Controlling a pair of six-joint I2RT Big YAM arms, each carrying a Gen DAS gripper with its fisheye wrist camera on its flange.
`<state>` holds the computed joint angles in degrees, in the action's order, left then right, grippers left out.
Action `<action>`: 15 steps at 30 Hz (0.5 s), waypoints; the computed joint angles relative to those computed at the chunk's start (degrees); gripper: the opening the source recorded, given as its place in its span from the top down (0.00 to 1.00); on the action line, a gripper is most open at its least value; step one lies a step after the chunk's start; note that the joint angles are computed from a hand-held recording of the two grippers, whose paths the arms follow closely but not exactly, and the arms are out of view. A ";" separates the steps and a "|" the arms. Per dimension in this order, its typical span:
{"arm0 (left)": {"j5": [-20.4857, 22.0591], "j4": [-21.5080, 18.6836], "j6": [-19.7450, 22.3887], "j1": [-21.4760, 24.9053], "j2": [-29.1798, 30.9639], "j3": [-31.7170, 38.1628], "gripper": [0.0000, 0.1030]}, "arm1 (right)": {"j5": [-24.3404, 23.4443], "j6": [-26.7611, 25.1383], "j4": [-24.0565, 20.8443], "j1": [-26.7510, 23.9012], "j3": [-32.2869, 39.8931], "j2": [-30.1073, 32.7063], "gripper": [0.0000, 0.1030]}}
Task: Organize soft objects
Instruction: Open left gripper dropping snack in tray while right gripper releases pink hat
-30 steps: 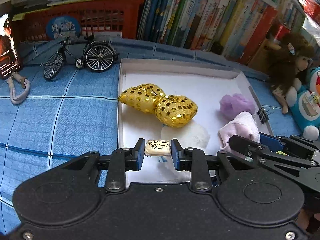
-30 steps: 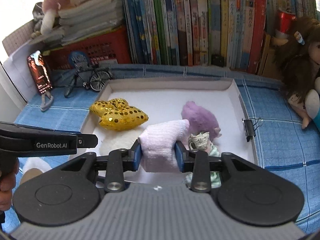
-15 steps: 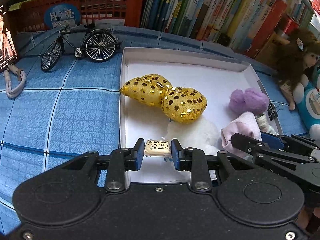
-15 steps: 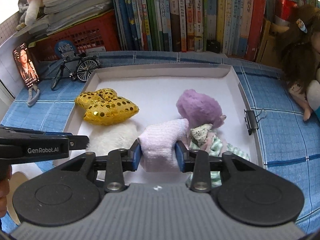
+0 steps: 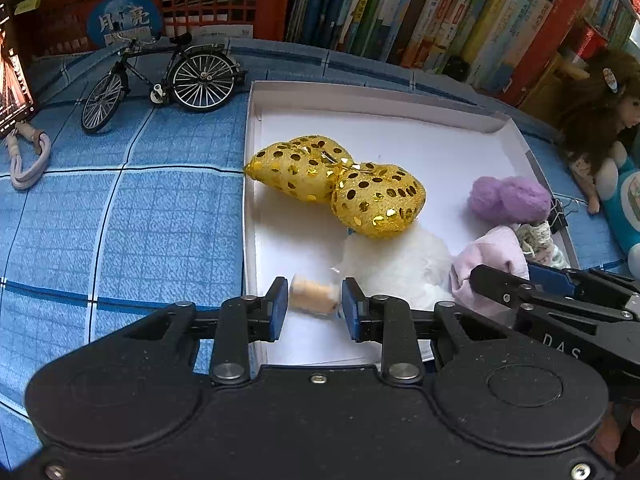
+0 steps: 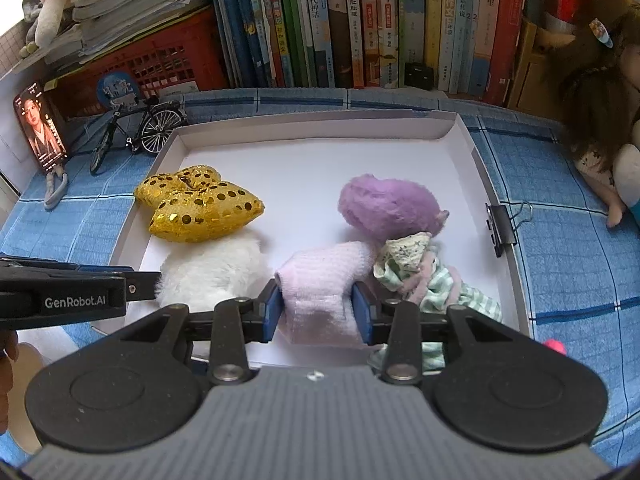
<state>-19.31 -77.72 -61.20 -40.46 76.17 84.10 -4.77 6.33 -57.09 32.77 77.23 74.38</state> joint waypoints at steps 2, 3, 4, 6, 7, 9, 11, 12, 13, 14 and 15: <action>0.13 -0.16 0.01 0.04 0.15 0.09 0.73 | 0.05 -0.07 -0.08 0.02 -0.07 0.04 0.52; 0.19 -0.24 0.11 0.05 0.21 0.11 0.71 | 0.13 -0.13 -0.12 0.05 -0.10 0.05 0.52; 0.16 -0.33 0.10 0.04 0.24 0.14 0.70 | 0.17 -0.23 -0.14 0.08 -0.14 0.07 0.51; 0.03 -0.51 0.05 0.01 0.32 0.22 0.67 | 0.27 -0.34 -0.22 0.14 -0.15 0.06 0.50; -0.03 -0.54 -0.03 -0.01 0.30 0.21 0.66 | 0.30 -0.36 -0.22 0.15 -0.20 0.01 0.50; -0.04 -0.59 -0.29 -0.02 0.11 0.17 0.64 | 0.35 -0.25 -0.18 0.19 -0.30 -0.13 0.50; -0.23 -0.53 -0.52 -0.17 -0.19 0.09 0.62 | 0.41 -0.05 0.10 0.26 -0.50 -0.35 0.46; -0.39 -0.61 -0.56 -0.30 -0.28 0.14 0.60 | 0.40 0.07 0.32 0.31 -0.64 -0.57 0.43; -0.55 -0.85 -0.60 -0.45 -0.27 0.31 0.59 | 0.28 0.05 0.44 0.29 -0.68 -0.71 0.42; -0.70 -1.10 -0.66 -0.61 -0.23 0.54 0.59 | 0.15 0.12 0.53 0.33 -0.73 -0.92 0.41; -0.85 -1.23 -0.77 -0.80 -0.22 0.77 0.59 | 0.07 0.10 0.55 0.35 -0.76 -1.10 0.41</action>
